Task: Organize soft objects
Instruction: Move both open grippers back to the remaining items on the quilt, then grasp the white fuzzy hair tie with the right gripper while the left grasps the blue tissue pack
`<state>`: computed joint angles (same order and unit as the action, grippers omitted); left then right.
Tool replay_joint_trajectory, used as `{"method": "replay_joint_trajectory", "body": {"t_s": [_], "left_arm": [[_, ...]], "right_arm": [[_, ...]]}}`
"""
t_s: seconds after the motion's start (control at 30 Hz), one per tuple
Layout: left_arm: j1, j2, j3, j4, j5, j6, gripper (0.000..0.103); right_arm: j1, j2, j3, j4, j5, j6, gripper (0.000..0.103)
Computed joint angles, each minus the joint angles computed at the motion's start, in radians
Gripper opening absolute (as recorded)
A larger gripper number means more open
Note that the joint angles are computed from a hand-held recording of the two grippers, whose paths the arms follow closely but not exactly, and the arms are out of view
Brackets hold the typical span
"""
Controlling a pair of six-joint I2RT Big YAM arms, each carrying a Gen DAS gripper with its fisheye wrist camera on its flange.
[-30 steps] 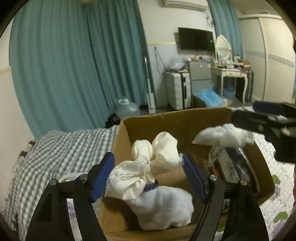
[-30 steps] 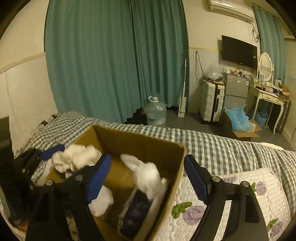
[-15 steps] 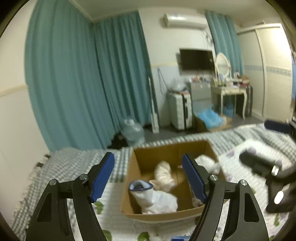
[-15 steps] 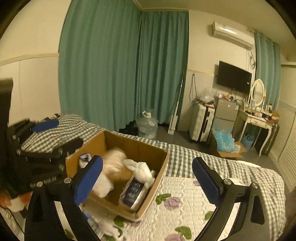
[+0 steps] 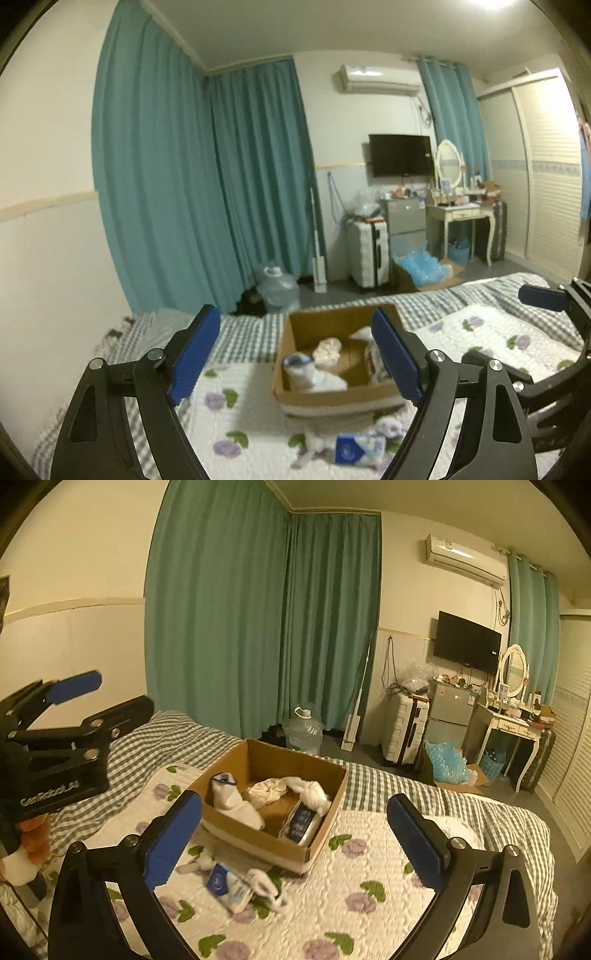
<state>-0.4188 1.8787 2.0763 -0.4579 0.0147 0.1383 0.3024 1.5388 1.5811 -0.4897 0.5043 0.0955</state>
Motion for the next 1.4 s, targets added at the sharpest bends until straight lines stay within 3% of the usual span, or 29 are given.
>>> {"method": "replay_joint_trajectory", "body": {"t_s": [0.13,0.37,0.47,0.77,0.9,1.1,1.13,1.2,1.4], "left_arm": [[0.011,-0.037,-0.078,-0.005,-0.013,-0.040,0.085],[0.017,-0.029,-0.188,0.006,-0.015,-0.083,0.085],[0.021,0.013,-0.192,-0.022,-0.027,-0.122,0.085],[0.025,0.116,-0.168,-0.111,-0.031,-0.124,0.085],[0.026,0.142,-0.152,-0.129,-0.049,-0.100,0.085],[0.031,0.161,-0.136,-0.150,-0.046,-0.096,0.085],[0.030,0.160,-0.138,-0.148,-0.045,-0.092,0.085],[0.028,0.159,-0.144,-0.145,-0.038,-0.083,0.085],[0.013,0.147,-0.170,-0.143,-0.034,-0.056,0.085]], "right_arm": [[0.023,-0.002,-0.029,-0.015,0.015,0.018,0.101],[-0.010,0.059,-0.093,-0.051,-0.047,0.103,0.101],[-0.032,0.108,-0.088,-0.072,-0.088,0.124,0.101],[-0.087,0.272,0.001,-0.128,-0.192,0.178,0.099],[-0.101,0.365,0.103,-0.226,-0.177,0.170,0.077],[-0.105,0.426,0.160,-0.228,-0.204,0.137,0.073],[-0.106,0.428,0.162,-0.223,-0.214,0.132,0.069],[-0.108,0.433,0.167,-0.222,-0.231,0.121,0.039],[-0.118,0.351,0.058,-0.126,-0.259,0.165,0.034]]}}
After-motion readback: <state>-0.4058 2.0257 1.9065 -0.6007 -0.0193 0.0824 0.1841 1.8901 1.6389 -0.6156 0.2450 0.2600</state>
